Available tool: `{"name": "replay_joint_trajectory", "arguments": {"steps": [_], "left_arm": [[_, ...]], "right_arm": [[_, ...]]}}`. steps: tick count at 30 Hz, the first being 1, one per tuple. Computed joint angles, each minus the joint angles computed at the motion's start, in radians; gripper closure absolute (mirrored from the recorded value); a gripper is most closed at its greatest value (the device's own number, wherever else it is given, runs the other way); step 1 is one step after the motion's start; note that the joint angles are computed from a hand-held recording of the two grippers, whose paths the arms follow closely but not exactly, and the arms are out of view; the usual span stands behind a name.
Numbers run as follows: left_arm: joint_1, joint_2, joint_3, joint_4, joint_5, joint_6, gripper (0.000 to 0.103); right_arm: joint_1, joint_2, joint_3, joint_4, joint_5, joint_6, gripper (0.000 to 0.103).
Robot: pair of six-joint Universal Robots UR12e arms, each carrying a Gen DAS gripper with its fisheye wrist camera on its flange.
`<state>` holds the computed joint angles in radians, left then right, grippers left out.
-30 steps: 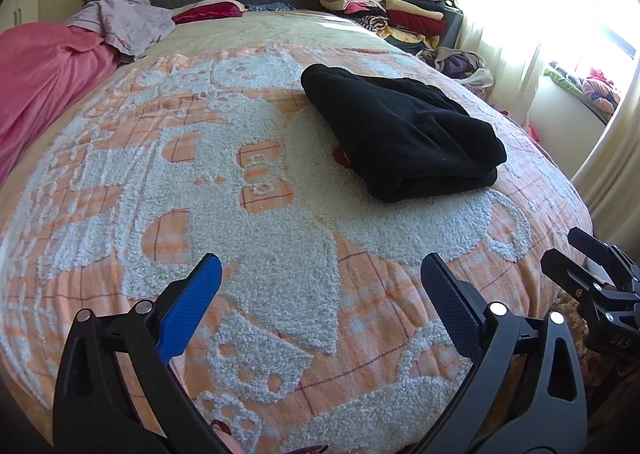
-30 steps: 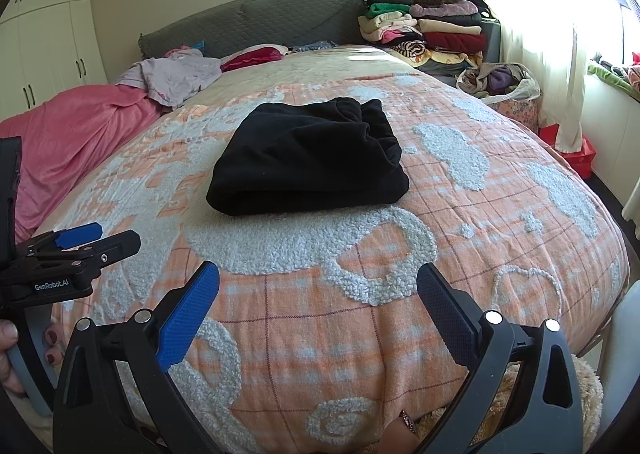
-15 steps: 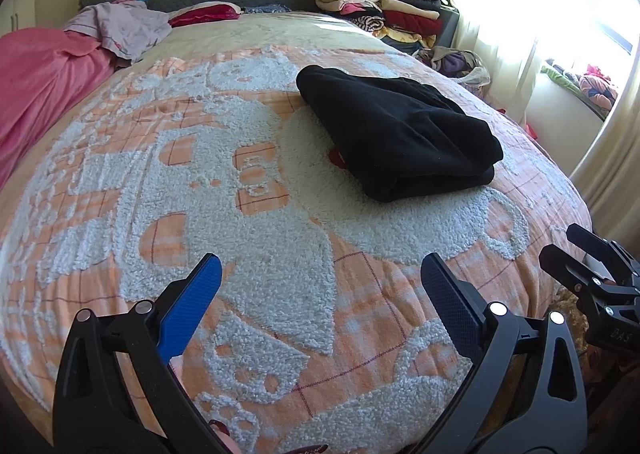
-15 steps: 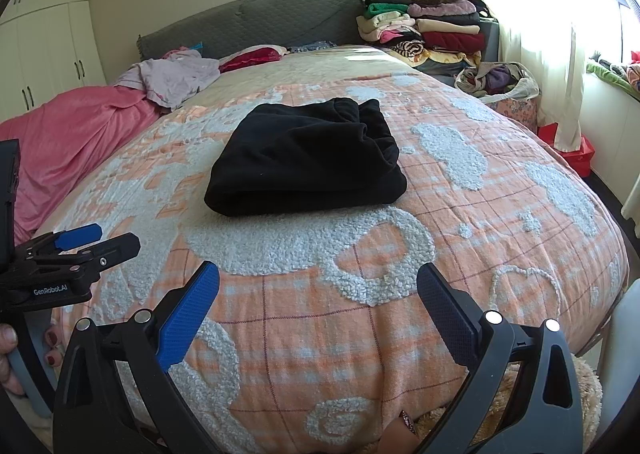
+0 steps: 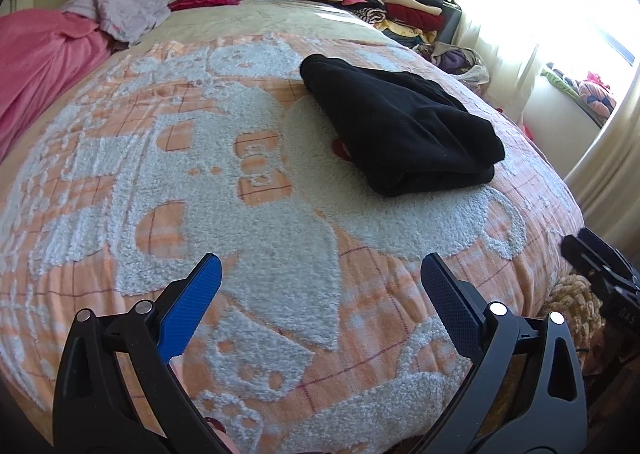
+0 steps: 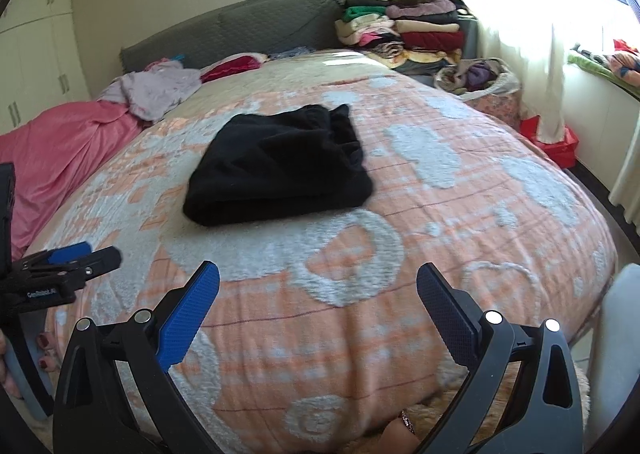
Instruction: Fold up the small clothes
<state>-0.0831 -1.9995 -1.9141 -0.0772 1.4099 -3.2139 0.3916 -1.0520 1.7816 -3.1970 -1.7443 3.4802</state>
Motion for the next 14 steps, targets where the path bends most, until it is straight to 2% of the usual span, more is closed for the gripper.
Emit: {"name": "replay_joint_trajectory", "arguments": {"steps": [3,5,7,9,10,11,13,14], "left_arm": [[0.037,0.008,0.001,0.0,0.002,-0.046,0.01],[0.082,0.02,0.003,0.0,0.025,-0.093,0.01],[0.115,0.029,0.01,-0.02,0.093,-0.117,0.01],[0.166,0.033,0.026,-0.057,0.219,-0.159,0.01],[0.185,0.033,0.035,-0.08,0.256,-0.168,0.01],[0.213,0.031,0.048,-0.109,0.335,-0.186,0.01],[0.264,0.02,0.072,-0.16,0.448,-0.201,0.01],[0.284,0.014,0.083,-0.176,0.489,-0.214,0.01]], "right_arm": [[-0.026,-0.036,0.055,-0.029,-0.074,0.074,0.005],[-0.064,-0.073,0.111,-0.05,-0.119,0.15,0.005],[-0.104,-0.104,0.159,-0.051,-0.157,0.221,0.005],[-0.16,-0.133,0.211,-0.037,-0.216,0.319,0.005],[-0.195,-0.147,0.235,-0.009,-0.245,0.368,0.005],[-0.221,-0.156,0.248,0.029,-0.267,0.406,0.005],[-0.279,-0.169,0.258,0.199,-0.382,0.497,0.005],[-0.323,-0.176,0.267,0.268,-0.392,0.544,0.005]]}}
